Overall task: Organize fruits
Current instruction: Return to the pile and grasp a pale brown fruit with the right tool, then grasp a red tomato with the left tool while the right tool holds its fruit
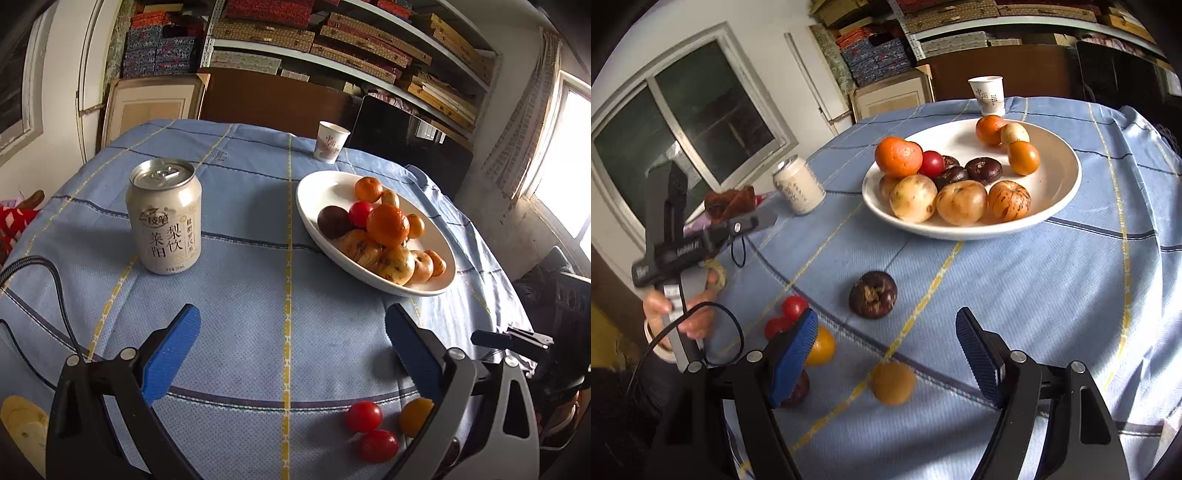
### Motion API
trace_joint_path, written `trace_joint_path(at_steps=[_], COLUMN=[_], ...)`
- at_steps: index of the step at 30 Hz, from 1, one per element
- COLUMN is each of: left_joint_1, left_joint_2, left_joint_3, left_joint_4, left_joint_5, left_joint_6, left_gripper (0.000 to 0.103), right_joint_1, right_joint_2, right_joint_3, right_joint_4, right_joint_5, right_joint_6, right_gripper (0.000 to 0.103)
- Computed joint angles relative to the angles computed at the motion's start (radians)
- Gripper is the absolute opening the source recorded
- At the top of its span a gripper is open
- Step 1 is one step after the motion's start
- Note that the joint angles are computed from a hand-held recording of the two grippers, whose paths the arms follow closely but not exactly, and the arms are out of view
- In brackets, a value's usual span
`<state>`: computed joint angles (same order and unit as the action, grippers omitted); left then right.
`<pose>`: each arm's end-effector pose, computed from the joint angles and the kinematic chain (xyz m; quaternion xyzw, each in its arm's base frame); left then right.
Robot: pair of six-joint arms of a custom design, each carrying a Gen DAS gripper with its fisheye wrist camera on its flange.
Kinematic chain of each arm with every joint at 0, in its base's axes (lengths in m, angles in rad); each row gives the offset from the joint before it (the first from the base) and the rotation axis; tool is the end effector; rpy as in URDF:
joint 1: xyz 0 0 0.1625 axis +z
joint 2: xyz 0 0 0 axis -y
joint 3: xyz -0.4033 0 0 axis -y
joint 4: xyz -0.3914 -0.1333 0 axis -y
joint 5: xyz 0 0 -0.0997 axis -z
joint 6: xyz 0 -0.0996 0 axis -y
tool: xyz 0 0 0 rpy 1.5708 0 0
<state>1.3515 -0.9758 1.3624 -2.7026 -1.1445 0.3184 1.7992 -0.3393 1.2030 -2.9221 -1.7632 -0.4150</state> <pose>0.0129 -0.7440 0.3499 0.1676 0.8981 -0.3456 0.2144 0.2853 -0.7226 -0.0405 0.2834 -0.9237 0.2306 0.1152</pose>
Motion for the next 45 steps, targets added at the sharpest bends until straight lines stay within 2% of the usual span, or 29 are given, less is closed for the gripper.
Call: trace_joint_path(at_steps=[2, 6, 10, 13, 15, 17, 19, 21, 23, 25, 30, 33, 36, 42, 45], left_joint_1=[0.002, 0.000, 0.003, 0.005, 0.007, 0.014, 0.028, 0.036, 0.045, 0.044, 0.034, 0.039, 0.041, 0.030, 0.020], left_joint_2=[-0.001, 0.004, 0.006, 0.004, 0.001, -0.005, -0.010, -0.019, -0.027, -0.037, -0.082, -0.105, -0.115, -0.106, -0.100], left_joint_3=[-0.001, 0.000, -0.004, -0.006, -0.004, -0.015, -0.053, -0.061, -0.064, -0.048, 0.031, 0.062, 0.072, 0.080, 0.098], left_joint_4=[0.009, -0.006, -0.002, 0.008, 0.015, 0.081, 0.233, 0.303, 0.364, 0.395, 0.389, 0.393, 0.409, 0.437, 0.409], left_joint_5=[-0.004, 0.016, 0.030, 0.035, 0.033, 0.001, -0.070, -0.113, -0.153, -0.161, -0.177, -0.211, -0.226, -0.195, -0.142], left_joint_6=[-0.011, 0.002, -0.003, -0.007, -0.005, 0.006, 0.037, 0.062, 0.076, 0.114, 0.206, 0.220, 0.227, 0.234, 0.241], left_gripper=[0.098, 0.098, 0.098, 0.098, 0.098, 0.098, 0.097, 0.070, 0.062, 0.053, 0.052, 0.042, 0.039, 0.039, 0.039], right_joint_1=[0.005, 0.016, 0.027, 0.033, 0.032, 0.022, 0.015, 0.015, 0.020, 0.020, 0.021, 0.021, 0.023, 0.023, 0.025], right_joint_2=[-0.004, -0.003, 0.020, 0.030, 0.031, 0.022, 0.015, 0.016, 0.022, 0.023, 0.025, 0.026, 0.028, 0.025, 0.030], right_joint_3=[0.020, 0.034, 0.017, 0.016, 0.013, 0.012, 0.013, 0.014, 0.012, 0.009, 0.008, 0.008, 0.004, 0.007, 0.000], right_joint_4=[0.002, 0.046, 0.056, 0.027, 0.024, 0.039, 0.051, 0.046, 0.039, 0.040, 0.038, 0.037, 0.037, 0.041, 0.043], right_joint_5=[-0.021, -0.052, -0.129, -0.158, -0.164, -0.139, -0.119, -0.123, -0.135, -0.136, -0.138, -0.139, -0.144, -0.138, -0.145], right_joint_6=[-0.035, -0.072, -0.075, -0.102, -0.101, -0.070, -0.046, -0.049, -0.061, -0.063, -0.064, -0.065, -0.068, -0.069, -0.070], right_gripper=[0.074, 0.054, 0.045, 0.040, 0.033, 0.030, 0.029, 0.030, 0.030, 0.030, 0.029, 0.029, 0.029, 0.029, 0.029])
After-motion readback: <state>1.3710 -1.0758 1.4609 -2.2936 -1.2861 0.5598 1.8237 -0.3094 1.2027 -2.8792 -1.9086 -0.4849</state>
